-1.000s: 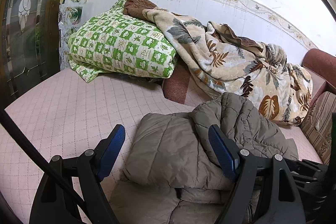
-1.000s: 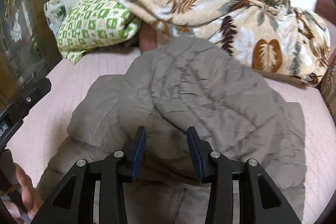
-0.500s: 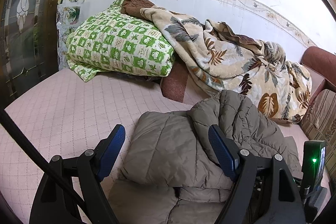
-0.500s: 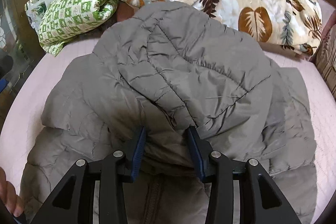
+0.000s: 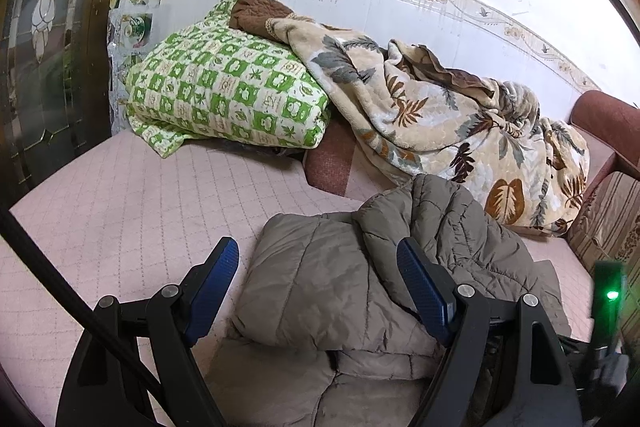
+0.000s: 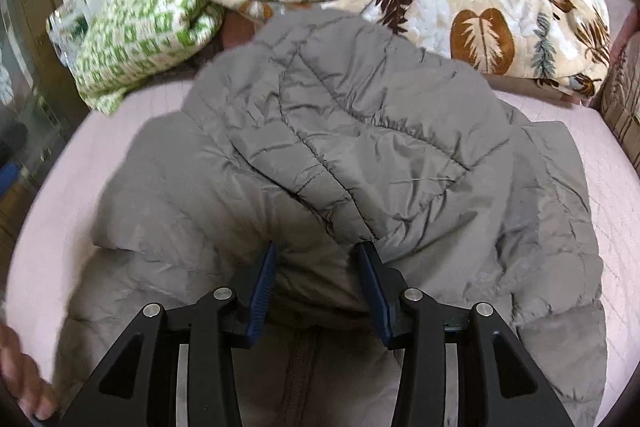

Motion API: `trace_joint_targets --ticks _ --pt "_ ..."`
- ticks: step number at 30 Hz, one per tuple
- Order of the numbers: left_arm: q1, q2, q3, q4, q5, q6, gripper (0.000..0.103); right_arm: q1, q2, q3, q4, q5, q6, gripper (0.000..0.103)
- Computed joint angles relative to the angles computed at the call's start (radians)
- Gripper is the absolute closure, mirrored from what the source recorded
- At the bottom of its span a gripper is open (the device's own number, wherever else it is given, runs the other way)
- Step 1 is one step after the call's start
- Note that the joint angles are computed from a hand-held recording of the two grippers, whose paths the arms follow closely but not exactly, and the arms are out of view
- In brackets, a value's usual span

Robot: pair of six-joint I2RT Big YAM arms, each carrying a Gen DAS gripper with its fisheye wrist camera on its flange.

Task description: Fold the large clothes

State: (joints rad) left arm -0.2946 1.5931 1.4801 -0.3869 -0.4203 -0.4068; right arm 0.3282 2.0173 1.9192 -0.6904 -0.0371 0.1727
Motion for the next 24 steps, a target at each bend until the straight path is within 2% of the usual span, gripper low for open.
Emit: trace_joint_targets --ticks 7,10,13,15,20,24 --pt "-0.029 -0.072 -0.069 -0.013 -0.055 0.046 0.022 -0.001 -0.234 -0.285 0.111 -0.021 -0.001 0.052" --pt "-0.025 -0.120 -0.127 -0.032 -0.037 0.041 0.022 -0.003 -0.368 -0.450 0.164 -0.028 -0.014 0.049" --pt "-0.011 -0.173 -0.187 -0.094 0.020 -0.001 0.022 -0.005 -0.488 -0.610 0.211 -0.023 -0.016 0.046" --pt "-0.006 -0.221 -0.248 -0.106 0.031 -0.038 0.022 -0.010 -0.562 -0.714 0.234 -0.015 -0.025 0.046" --pt "-0.014 -0.344 -0.404 -0.163 0.049 -0.131 0.022 -0.049 -0.670 -0.879 0.270 -0.034 -0.006 0.046" --pt "-0.039 -0.405 -0.495 -0.225 0.061 -0.191 0.022 -0.094 -0.721 -0.963 0.297 -0.055 0.017 0.046"
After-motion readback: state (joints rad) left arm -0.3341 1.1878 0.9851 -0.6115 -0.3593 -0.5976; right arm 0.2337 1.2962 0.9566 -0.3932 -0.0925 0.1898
